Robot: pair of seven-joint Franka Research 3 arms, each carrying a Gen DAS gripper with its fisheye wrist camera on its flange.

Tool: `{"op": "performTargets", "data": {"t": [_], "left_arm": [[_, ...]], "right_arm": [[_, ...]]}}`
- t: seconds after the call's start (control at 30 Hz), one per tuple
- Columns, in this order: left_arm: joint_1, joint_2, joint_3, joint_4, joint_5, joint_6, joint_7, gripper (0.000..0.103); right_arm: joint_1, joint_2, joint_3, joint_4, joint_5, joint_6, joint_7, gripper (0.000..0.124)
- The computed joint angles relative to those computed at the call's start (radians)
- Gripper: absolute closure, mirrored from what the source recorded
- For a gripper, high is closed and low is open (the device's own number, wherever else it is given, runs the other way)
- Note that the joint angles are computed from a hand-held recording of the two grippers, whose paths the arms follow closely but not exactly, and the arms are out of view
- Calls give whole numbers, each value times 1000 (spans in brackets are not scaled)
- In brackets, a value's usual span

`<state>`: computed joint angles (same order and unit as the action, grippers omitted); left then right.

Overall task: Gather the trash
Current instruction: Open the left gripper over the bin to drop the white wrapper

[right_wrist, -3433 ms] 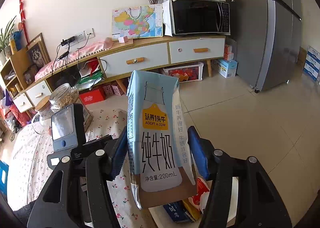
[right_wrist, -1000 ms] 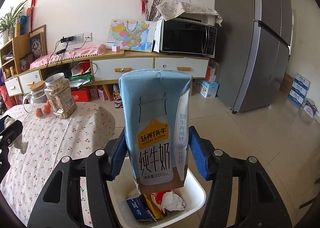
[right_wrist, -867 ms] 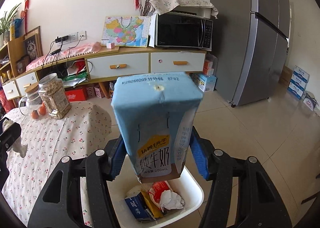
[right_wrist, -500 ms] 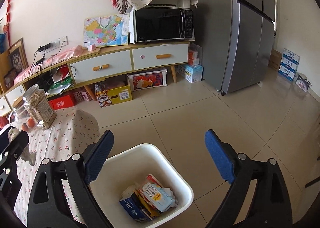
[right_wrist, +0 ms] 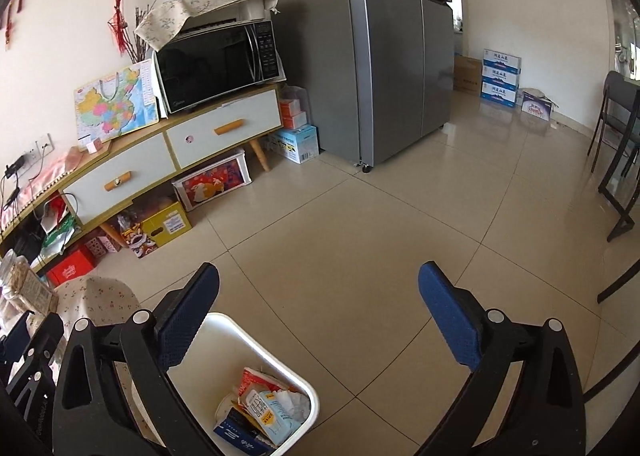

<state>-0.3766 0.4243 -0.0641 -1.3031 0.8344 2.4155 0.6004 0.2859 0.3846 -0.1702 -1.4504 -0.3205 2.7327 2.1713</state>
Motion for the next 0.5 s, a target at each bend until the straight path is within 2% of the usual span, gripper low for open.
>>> {"op": "performTargets", "data": {"t": [0.07,0.13,0.2,0.3,0.5], "left_arm": [[5,36,-13,49,-38,-10,34,58],[4,58,-15,80,-70,-20,53,46],[-6,67,-10,94,-82,-30,61,40],[-22,61,1,88,-75,-51,63,29],[-26,-8,10,15,-34,-78,6,15]], "right_arm": [[5,-2,-11,-4,-13,0,17,28],[8,-4,-17,-9,-26,6,28,28],[14,-7,-25,-13,-46,17,44,28],[28,-22,-39,-36,-91,47,72,28],[56,-64,-60,-91,-190,117,114,28]]}}
